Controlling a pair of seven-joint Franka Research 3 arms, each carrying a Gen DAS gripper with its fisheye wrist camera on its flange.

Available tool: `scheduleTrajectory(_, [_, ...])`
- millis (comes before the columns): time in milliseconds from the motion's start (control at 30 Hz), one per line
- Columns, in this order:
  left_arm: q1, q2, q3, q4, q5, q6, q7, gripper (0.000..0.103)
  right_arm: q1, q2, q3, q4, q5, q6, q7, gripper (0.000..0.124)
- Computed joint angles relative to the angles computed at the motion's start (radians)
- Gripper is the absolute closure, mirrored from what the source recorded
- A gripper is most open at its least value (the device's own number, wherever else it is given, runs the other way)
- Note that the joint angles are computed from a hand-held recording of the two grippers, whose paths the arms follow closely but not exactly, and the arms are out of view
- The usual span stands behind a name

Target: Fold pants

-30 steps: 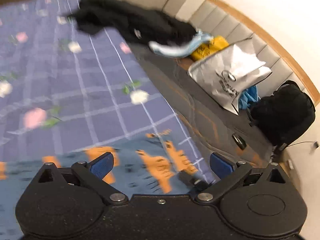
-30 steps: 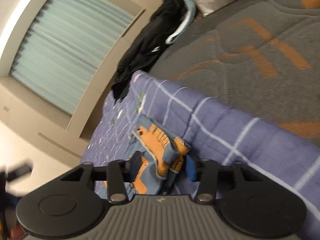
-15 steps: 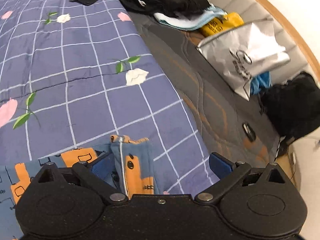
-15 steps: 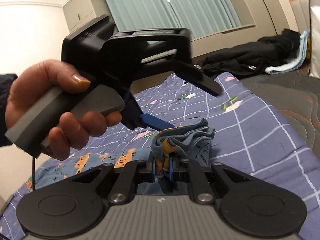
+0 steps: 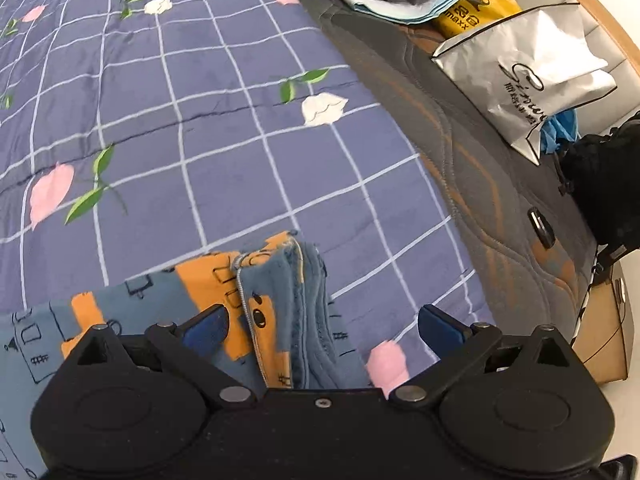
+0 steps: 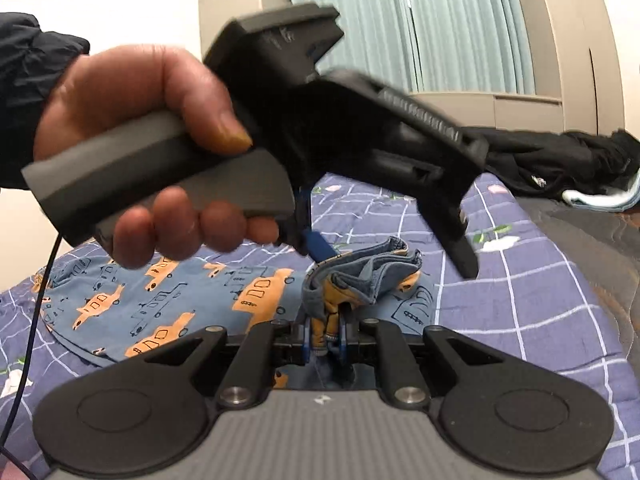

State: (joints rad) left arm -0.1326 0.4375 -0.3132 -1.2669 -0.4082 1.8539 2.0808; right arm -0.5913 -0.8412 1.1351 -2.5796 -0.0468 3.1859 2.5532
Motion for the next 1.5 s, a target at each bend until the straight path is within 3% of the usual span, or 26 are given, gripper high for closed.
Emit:
scheduleTrajectory(100, [-0.005, -0.025, 0.006, -0.044, 0.023, 0.049, 0.025, 0.011, -0.004, -0.003, 0.002, 0.011, -0.019, -0.005, -0.026, 0.109])
scheduleTrajectory(167, [-0.002, -0.038, 0.008, -0.067, 0.021, 0.088, 0.035, 0.027, -0.001, 0.006, 0.002, 0.017, -0.021, -0.014, -0.030, 0.109])
scheduleTrajectory(300, [0.018, -0.054, 0.010, -0.098, -0.014, 0.125, 0.030, 0.047, 0.013, 0.000, -0.008, 0.018, -0.022, -0.029, -0.026, 0.109])
scheduleTrajectory(367, [0.030, -0.064, 0.009, -0.118, -0.034, 0.131, 0.047, 0.067, 0.013, -0.004, -0.008, 0.022, -0.027, -0.035, -0.026, 0.109])
scheduleTrajectory(467, [0.056, -0.094, 0.009, -0.174, -0.091, 0.165, 0.073, 0.081, 0.017, -0.005, -0.015, 0.025, -0.036, -0.030, -0.032, 0.109])
scheduleTrajectory(600, [0.092, -0.138, 0.018, -0.248, -0.206, 0.208, 0.083, 0.086, 0.028, 0.012, -0.023, 0.028, -0.042, -0.014, -0.051, 0.109])
scheduleTrajectory(800, [0.147, -0.229, 0.051, -0.380, -0.419, 0.266, 0.144, 0.086, 0.004, 0.012, -0.003, 0.051, -0.047, 0.035, -0.098, 0.109])
scheduleTrajectory(867, [0.146, -0.254, 0.076, -0.425, -0.421, 0.295, 0.138, 0.086, -0.006, 0.042, 0.011, 0.061, -0.045, 0.064, -0.126, 0.109])
scheduleTrajectory(933, [0.129, -0.274, 0.098, -0.465, -0.343, 0.347, 0.101, 0.086, -0.010, 0.104, 0.025, 0.082, -0.048, 0.071, -0.170, 0.108])
scheduleTrajectory(1000, [0.116, -0.287, 0.110, -0.494, -0.278, 0.386, 0.063, 0.073, -0.020, 0.157, 0.048, 0.117, -0.055, 0.027, -0.215, 0.100])
scheduleTrajectory(1033, [0.123, -0.284, 0.114, -0.492, -0.289, 0.375, 0.068, 0.063, -0.028, 0.176, 0.064, 0.139, -0.067, -0.015, -0.236, 0.079])
scheduleTrajectory(1067, [0.133, -0.284, 0.114, -0.489, -0.322, 0.355, 0.080, 0.050, -0.037, 0.178, 0.078, 0.156, -0.079, -0.051, -0.249, 0.070])
scheduleTrajectory(1133, [0.144, -0.301, 0.112, -0.506, -0.393, 0.361, 0.123, 0.034, -0.051, 0.156, 0.100, 0.162, -0.112, -0.042, -0.273, 0.068])
scheduleTrajectory(1300, [0.131, -0.297, 0.124, -0.495, -0.354, 0.363, 0.092, 0.035, -0.047, 0.067, 0.127, 0.178, -0.126, -0.097, -0.301, 0.074])
scheduleTrajectory(1367, [0.130, -0.300, 0.127, -0.499, -0.316, 0.370, 0.109, 0.035, -0.013, 0.069, 0.117, 0.176, -0.128, -0.130, -0.311, 0.074])
scheduleTrajectory(1500, [0.164, -0.278, 0.134, -0.479, -0.375, 0.285, 0.166, 0.030, 0.045, 0.100, 0.064, 0.158, -0.080, -0.139, -0.235, 0.072])
